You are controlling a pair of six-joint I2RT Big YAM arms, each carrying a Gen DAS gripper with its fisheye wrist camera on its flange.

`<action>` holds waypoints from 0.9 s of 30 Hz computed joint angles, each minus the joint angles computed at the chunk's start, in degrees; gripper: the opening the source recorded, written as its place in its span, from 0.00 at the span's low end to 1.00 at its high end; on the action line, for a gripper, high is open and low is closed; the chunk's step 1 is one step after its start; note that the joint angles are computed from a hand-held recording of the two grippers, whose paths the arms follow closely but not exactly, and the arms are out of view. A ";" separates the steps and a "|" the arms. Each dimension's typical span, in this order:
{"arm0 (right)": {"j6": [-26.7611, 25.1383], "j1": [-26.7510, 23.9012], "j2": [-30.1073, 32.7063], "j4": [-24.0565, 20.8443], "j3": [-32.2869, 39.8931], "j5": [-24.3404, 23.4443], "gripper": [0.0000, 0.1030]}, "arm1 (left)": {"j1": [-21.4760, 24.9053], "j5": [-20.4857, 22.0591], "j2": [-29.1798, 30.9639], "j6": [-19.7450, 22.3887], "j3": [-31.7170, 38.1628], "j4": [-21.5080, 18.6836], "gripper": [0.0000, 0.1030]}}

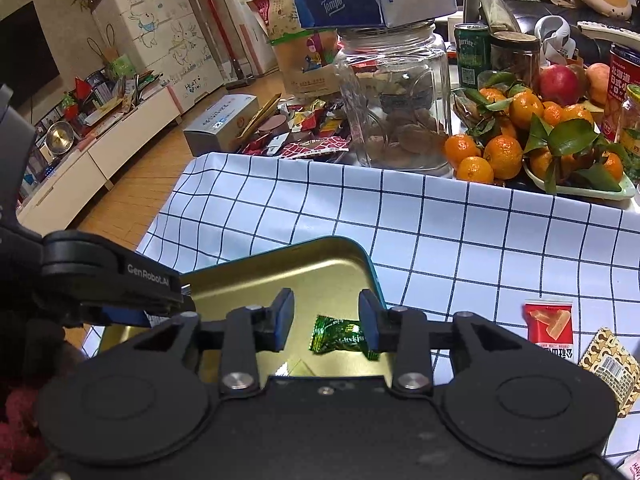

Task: Organize snacks
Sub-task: 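Open the right tool to drop the green candy while the left releases the bar, then move both open tools back to the snacks on the cloth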

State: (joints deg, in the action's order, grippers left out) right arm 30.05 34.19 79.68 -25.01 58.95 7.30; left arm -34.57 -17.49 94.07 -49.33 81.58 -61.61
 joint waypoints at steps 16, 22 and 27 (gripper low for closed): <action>-1.82 -0.55 -2.04 -3.90 -0.67 6.04 0.67 | -3.89 -4.02 0.01 3.85 1.25 4.57 0.44; -2.48 -1.76 -5.58 -2.22 -3.69 11.22 0.69 | -6.33 -4.39 0.47 5.79 2.10 8.29 0.44; 0.50 -4.71 -9.30 -0.41 -7.25 13.86 0.79 | -8.79 -6.99 1.34 5.62 2.81 11.11 0.45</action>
State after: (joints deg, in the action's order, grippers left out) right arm 30.56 29.47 70.37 -25.42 51.70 21.16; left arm -43.37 -24.48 95.42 -43.71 84.38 -50.50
